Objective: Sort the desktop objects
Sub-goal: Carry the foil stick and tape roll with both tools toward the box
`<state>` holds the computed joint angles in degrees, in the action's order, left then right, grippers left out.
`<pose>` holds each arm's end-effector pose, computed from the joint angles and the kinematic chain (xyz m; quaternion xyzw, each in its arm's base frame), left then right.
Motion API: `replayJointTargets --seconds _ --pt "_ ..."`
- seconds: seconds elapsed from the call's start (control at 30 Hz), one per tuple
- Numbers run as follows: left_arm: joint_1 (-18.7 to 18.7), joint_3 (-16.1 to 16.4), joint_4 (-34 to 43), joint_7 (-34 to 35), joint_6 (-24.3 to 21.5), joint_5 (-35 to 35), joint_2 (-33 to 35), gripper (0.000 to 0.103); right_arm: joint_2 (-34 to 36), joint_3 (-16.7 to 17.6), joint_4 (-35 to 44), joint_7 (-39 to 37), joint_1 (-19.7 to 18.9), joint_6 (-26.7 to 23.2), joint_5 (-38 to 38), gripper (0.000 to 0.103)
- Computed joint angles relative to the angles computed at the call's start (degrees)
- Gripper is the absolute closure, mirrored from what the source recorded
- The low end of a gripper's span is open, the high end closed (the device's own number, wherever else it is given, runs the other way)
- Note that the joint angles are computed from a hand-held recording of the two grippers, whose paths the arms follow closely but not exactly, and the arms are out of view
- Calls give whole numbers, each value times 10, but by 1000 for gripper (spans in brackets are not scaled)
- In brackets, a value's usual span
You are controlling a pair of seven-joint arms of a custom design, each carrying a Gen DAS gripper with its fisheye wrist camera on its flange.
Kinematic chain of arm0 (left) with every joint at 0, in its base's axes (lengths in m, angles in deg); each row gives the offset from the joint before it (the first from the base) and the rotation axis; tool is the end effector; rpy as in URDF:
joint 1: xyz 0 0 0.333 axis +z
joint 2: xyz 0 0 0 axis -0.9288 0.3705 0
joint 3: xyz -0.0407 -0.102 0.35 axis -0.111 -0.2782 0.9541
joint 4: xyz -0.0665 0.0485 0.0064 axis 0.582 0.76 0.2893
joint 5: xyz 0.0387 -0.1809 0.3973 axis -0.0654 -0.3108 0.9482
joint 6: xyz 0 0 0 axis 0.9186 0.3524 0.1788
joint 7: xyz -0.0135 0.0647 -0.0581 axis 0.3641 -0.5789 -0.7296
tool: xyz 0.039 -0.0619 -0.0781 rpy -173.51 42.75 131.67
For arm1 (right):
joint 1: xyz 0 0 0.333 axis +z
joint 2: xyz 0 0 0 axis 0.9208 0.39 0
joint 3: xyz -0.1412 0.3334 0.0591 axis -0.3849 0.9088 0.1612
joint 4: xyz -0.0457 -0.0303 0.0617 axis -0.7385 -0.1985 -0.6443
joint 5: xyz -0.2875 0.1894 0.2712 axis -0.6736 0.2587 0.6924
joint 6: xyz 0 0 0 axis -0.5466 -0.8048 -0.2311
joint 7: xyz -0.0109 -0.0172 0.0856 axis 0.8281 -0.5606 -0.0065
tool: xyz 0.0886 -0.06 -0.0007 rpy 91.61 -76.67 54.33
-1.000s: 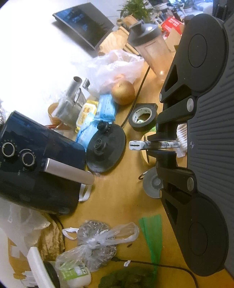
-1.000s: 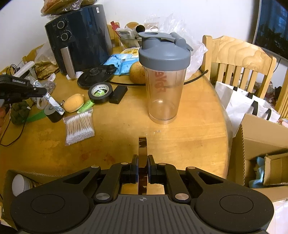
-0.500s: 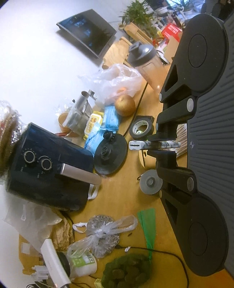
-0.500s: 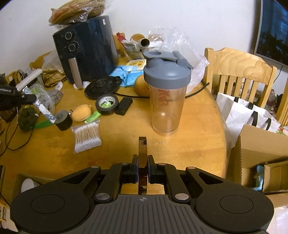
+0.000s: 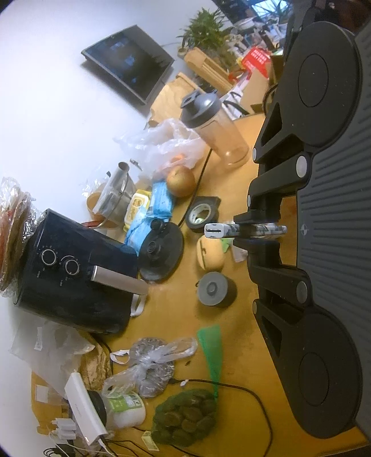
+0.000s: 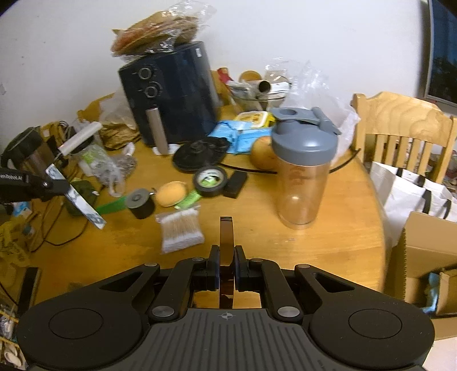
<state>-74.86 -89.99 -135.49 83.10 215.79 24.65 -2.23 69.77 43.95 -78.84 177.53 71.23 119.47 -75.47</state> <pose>0.4837 -0.2031 0.5984 -0.7145 0.5853 -0.3600 0.1313 0.5490 0.1017 0.5374 -0.4822 0.7817 -0.2317 0.3207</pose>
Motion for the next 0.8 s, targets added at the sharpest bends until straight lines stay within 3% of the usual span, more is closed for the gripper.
replayJointTargets --seconds 0.6,0.8 --pt "-51 10 -35 67 -70 -64 -50 93 -20 -16 -34 -95 46 57 124 91" --pt "-51 -5 -54 47 -72 -69 -61 93 -22 -24 -45 -142 71 66 177 91"
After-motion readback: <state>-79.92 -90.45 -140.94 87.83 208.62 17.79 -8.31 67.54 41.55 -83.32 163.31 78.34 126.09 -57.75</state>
